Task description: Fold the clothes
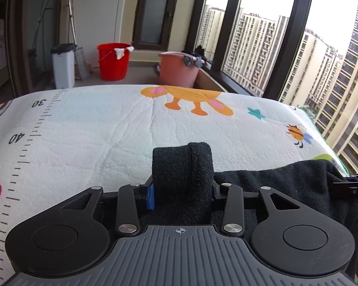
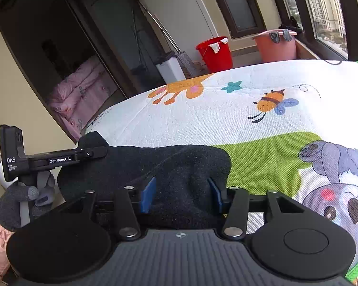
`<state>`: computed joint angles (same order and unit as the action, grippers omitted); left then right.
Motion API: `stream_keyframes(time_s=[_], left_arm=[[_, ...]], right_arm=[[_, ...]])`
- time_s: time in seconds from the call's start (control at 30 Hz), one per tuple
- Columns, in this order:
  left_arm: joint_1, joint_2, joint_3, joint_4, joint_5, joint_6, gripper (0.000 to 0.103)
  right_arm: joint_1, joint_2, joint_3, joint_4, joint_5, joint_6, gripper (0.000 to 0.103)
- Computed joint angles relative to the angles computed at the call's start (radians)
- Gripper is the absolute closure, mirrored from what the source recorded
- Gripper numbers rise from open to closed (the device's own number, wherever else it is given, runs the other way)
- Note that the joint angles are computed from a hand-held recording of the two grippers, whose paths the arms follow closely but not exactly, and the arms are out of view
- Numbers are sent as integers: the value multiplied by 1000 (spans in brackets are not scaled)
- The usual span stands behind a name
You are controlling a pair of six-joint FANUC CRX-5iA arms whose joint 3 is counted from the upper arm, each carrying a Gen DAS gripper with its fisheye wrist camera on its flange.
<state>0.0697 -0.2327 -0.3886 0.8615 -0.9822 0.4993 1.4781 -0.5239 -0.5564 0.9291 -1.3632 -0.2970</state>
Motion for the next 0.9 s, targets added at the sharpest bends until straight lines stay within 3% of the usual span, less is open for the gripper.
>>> stream_keyframes(time_s=[0.03, 0.13, 0.23, 0.27, 0.33, 0.4, 0.53, 0.6, 0.67, 0.8, 0.9], left_arm=[[-11, -6, 0, 12, 30, -12, 62], [-42, -29, -17, 131, 133, -78, 63], [-80, -105, -98, 446, 261, -298, 63], [-83, -124, -115, 518, 268, -359, 62], [-45, -155, -137, 583, 204, -433, 57], [36, -184, -159, 528, 115, -416, 54], [240, -199, -176, 298, -111, -319, 49], [326, -216, -206, 229, -158, -319, 48], [403, -207, -210, 198, -217, -302, 48], [477, -156, -189, 262, -317, -287, 25], [476, -150, -205, 355, -366, -329, 10]], right_arm=[[-25, 35, 25, 18, -2, 41, 81], [-93, 117, 86, 132, -2, 140, 85], [-120, 180, 97, 372, -66, 203, 85], [-133, 197, 98, 456, -84, 224, 85], [-120, 195, 86, 567, -98, 262, 85], [-62, 188, 92, 558, -119, 309, 84], [137, 135, 92, 270, -137, 292, 81], [230, 90, 76, 132, -114, 254, 80], [310, 66, 61, 83, -144, 231, 78], [364, 60, 63, 161, -300, 149, 39], [315, 39, 61, 184, -345, 65, 35]])
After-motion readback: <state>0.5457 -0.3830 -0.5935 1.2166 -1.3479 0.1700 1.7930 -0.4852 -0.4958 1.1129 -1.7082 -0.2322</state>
